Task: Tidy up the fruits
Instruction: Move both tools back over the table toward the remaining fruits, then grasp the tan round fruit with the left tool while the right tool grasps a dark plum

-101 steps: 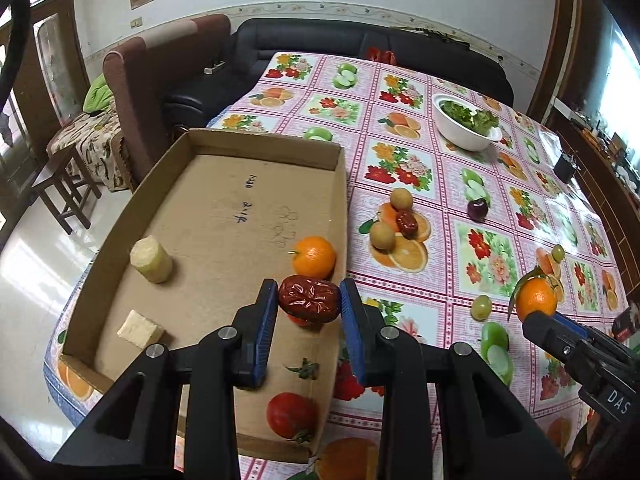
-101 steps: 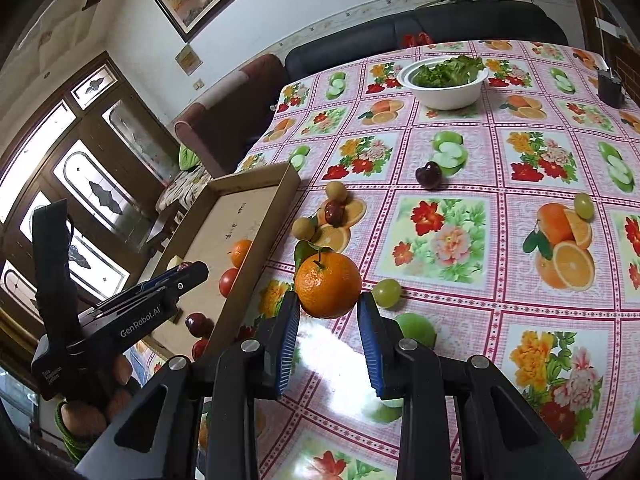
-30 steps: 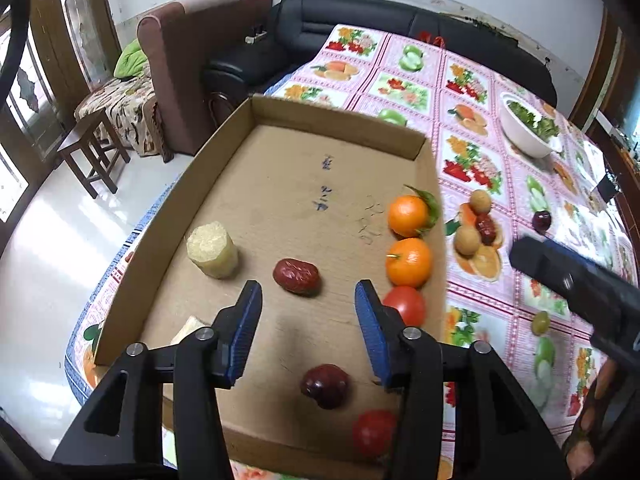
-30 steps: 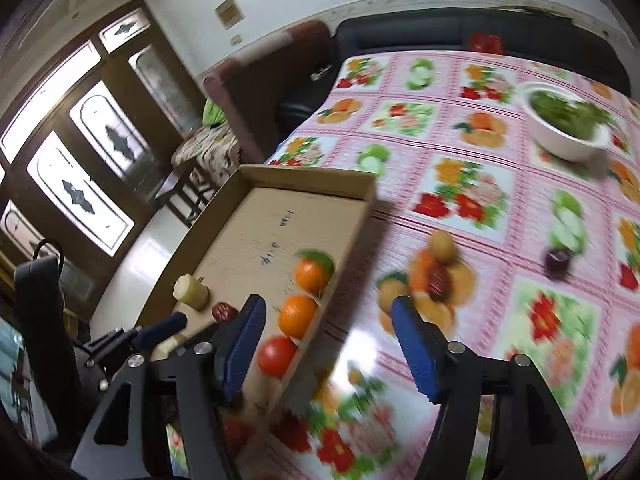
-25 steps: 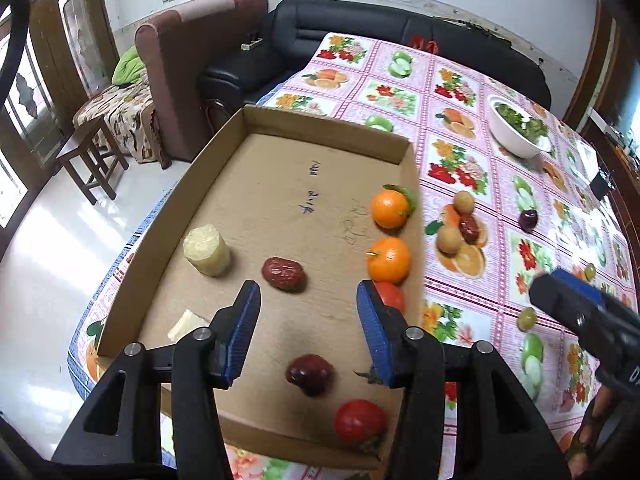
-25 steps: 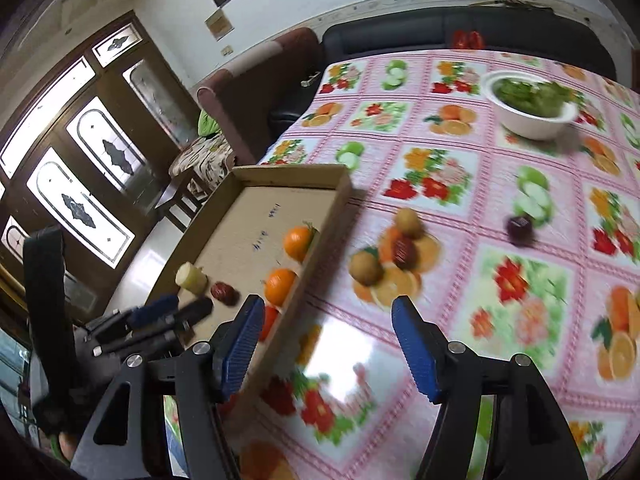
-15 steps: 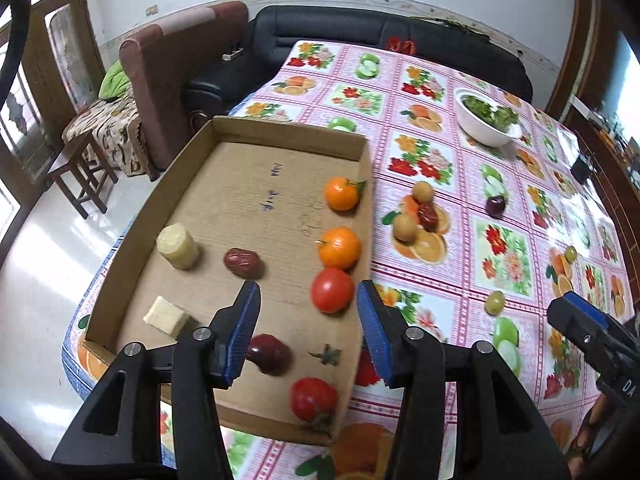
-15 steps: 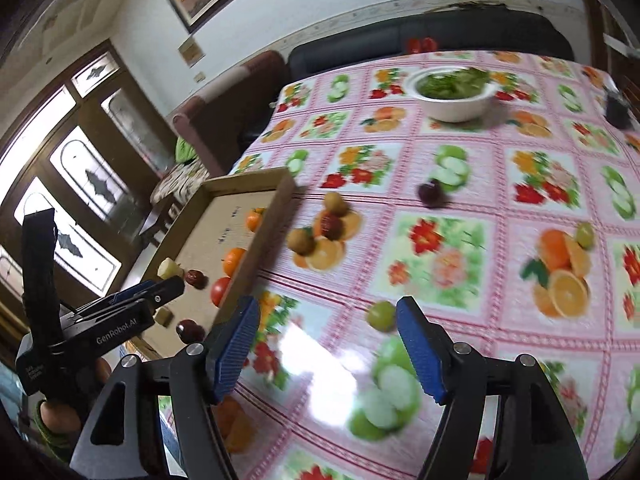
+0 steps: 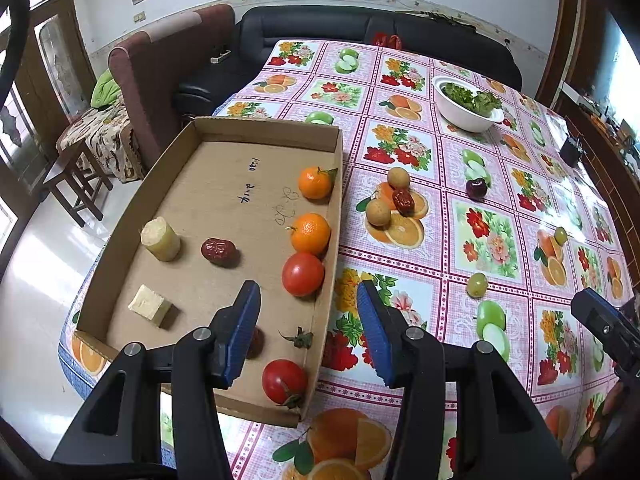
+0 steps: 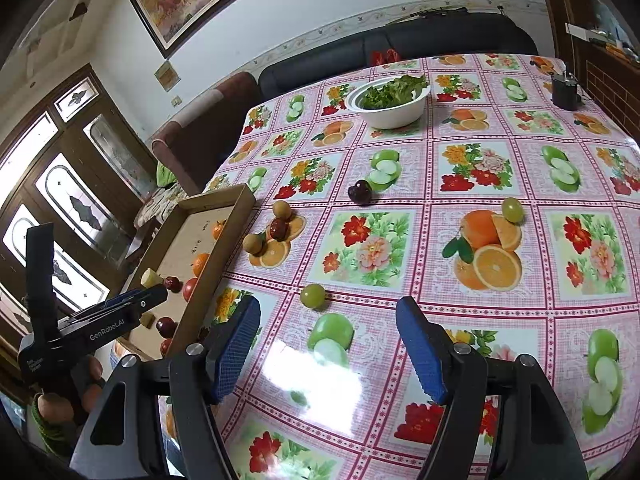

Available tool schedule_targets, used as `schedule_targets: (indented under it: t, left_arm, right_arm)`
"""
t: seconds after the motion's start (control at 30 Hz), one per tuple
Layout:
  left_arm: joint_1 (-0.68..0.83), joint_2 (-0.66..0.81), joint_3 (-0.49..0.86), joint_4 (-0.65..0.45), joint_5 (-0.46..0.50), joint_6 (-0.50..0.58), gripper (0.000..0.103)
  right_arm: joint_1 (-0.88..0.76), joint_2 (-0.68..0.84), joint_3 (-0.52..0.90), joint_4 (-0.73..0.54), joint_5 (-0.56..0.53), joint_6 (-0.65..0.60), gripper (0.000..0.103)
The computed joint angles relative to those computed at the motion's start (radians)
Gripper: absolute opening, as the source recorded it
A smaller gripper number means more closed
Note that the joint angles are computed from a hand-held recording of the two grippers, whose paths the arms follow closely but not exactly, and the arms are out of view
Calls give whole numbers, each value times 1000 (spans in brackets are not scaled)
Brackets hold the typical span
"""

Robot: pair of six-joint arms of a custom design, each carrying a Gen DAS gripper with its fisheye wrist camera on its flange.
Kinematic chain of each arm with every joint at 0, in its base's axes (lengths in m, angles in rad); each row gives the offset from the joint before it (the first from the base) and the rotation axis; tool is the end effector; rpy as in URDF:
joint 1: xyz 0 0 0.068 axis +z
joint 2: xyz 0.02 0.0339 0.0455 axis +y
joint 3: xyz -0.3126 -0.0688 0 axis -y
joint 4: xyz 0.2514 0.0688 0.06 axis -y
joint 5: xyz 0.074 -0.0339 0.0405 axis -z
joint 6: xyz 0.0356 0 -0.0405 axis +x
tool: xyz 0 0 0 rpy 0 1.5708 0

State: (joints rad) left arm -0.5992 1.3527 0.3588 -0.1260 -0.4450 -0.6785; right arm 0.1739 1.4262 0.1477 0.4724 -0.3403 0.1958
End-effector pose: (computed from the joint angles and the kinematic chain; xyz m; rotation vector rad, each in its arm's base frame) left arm 0.1623 -0.0923 0.1452 -0.2305 2.5122 0.1131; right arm 0.1746 0.0427 0.1218 -0.1389 2.3903 0.5799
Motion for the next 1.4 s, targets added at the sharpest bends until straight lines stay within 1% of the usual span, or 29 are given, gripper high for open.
schedule_targets:
  t: [0.23, 0.4, 0.7, 0.87, 0.9, 1.1, 1.2, 1.23, 1.33, 1.4]
  left_arm:
    - [2, 2, -4, 8, 17, 0, 49]
    - [17, 9, -12, 32, 45, 13, 49]
    - [-1, 43, -3, 61, 82, 14, 49]
    - [26, 74, -9, 133, 181, 38, 49]
    - [37, 96, -6, 158, 205, 46, 49]
    - [76, 242, 55, 248, 281, 74, 49]
    - [109, 345, 120, 254, 303, 88, 49]
    - [118, 371, 138, 258, 308, 91, 49]
    - [132, 433, 202, 239, 280, 100, 49]
    - [143, 466, 235, 232, 266, 109, 49]
  right_arm:
    - [-6, 7, -15, 18, -3, -6, 72]
    - [0, 20, -28, 43, 23, -13, 72]
    - [-37, 96, -43, 105, 5, -37, 72]
    - [-63, 135, -42, 132, -3, -47, 72]
    - [-67, 142, -40, 137, -4, -49, 72]
    - [-72, 204, -20, 180, 2, -51, 72]
    - [-68, 265, 17, 204, 10, -45, 71]
    - [-63, 286, 33, 214, 19, -40, 70]
    - [-53, 342, 87, 224, 42, -28, 60]
    - [-44, 389, 148, 206, 53, -19, 58]
